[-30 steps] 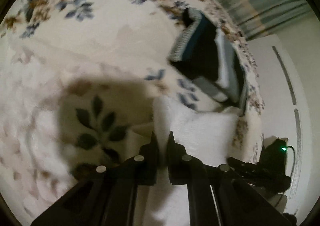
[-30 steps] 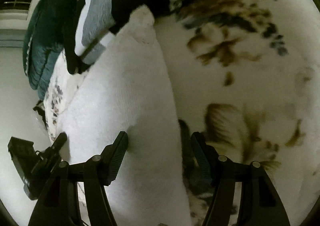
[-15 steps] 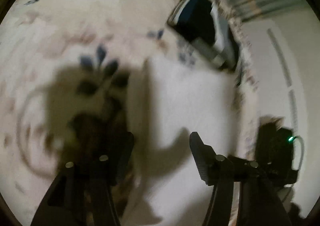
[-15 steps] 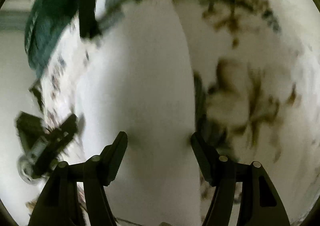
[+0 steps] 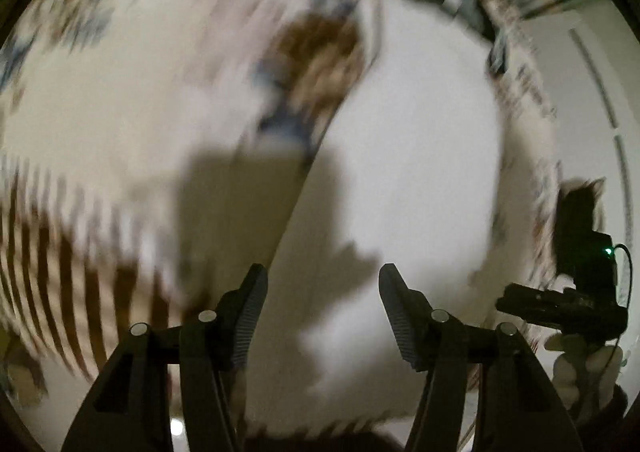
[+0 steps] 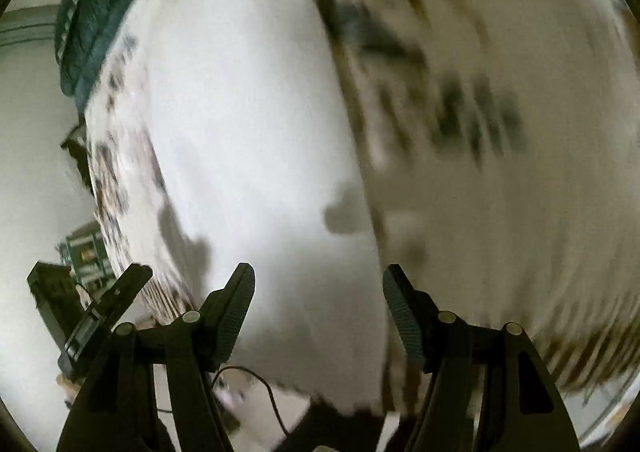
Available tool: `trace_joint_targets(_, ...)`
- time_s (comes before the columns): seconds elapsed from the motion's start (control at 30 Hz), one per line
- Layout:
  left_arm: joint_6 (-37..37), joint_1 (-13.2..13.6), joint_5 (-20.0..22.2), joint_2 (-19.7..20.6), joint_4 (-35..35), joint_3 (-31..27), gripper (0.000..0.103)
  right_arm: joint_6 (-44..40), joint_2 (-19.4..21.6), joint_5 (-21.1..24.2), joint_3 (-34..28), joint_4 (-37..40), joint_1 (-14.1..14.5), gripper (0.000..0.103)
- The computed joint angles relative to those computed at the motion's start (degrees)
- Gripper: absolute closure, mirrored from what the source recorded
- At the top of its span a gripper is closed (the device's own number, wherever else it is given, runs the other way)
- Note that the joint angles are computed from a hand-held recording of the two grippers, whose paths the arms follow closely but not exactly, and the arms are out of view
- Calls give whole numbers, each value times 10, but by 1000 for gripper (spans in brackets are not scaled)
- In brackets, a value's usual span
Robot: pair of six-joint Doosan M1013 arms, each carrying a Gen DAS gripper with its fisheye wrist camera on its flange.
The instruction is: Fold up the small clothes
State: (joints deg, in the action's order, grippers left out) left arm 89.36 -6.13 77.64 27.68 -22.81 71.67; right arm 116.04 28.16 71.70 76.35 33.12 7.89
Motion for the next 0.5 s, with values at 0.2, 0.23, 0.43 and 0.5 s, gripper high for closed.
trace_joint_targets(0.2, -3, 3, -35, -36, 1, 97, 98, 7, -42, -18, 145, 85, 25, 35)
trace_joint_targets(0.23, -5, 4, -49, -43, -7, 105, 97, 7, -44, -33, 156, 98, 30, 51)
trace_joint_targets(0.43, 4, 23, -86, -72, -70, 116, 98, 32, -87, -136, 203, 79, 64, 98)
trace_joint_targets(0.5, 7, 26, -83, -71, -56, 114, 98, 34, -98, -139, 202, 62, 75, 98)
